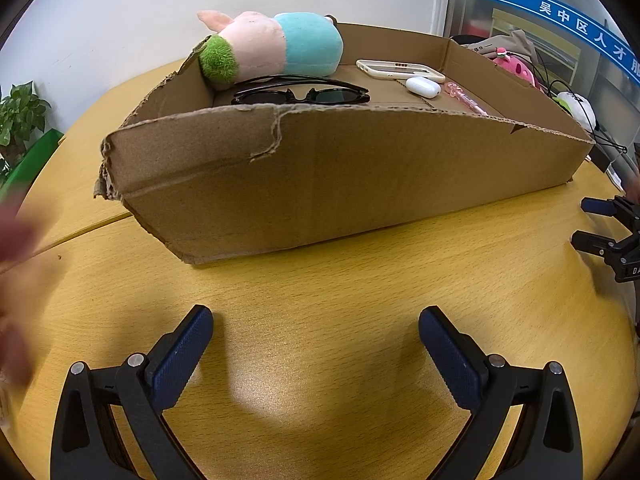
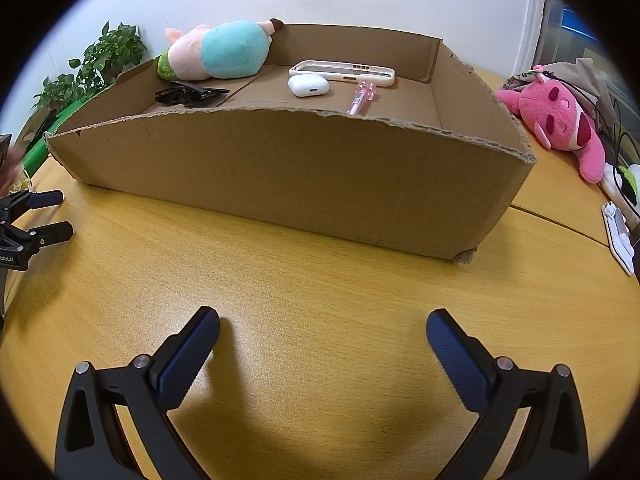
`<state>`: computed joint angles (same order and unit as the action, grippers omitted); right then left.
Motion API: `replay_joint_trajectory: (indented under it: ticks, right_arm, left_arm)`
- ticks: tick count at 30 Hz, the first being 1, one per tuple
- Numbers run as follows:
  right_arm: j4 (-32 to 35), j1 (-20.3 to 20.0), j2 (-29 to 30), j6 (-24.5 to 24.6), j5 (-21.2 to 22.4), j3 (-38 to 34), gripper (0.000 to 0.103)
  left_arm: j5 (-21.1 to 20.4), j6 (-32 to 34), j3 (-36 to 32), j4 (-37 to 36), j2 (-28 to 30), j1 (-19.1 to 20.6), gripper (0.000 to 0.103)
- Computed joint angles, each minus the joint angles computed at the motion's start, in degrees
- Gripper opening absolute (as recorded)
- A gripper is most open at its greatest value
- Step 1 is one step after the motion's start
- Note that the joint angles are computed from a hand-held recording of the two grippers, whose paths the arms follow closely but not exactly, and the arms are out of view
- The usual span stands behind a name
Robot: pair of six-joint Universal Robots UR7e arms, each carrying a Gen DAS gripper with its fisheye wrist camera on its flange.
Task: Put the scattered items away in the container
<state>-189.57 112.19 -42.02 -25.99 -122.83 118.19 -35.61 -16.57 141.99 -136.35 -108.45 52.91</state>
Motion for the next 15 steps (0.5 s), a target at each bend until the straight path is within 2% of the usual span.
replay_joint_trajectory:
  ticks: [15]
  right_arm:
    - [0.0, -0.02, 0.01, -0.01, 0.0, -0.01, 0.103]
  left_arm:
    - [0.51, -1.24, 0.14, 0.87, -0.23, -0.46, 0.103]
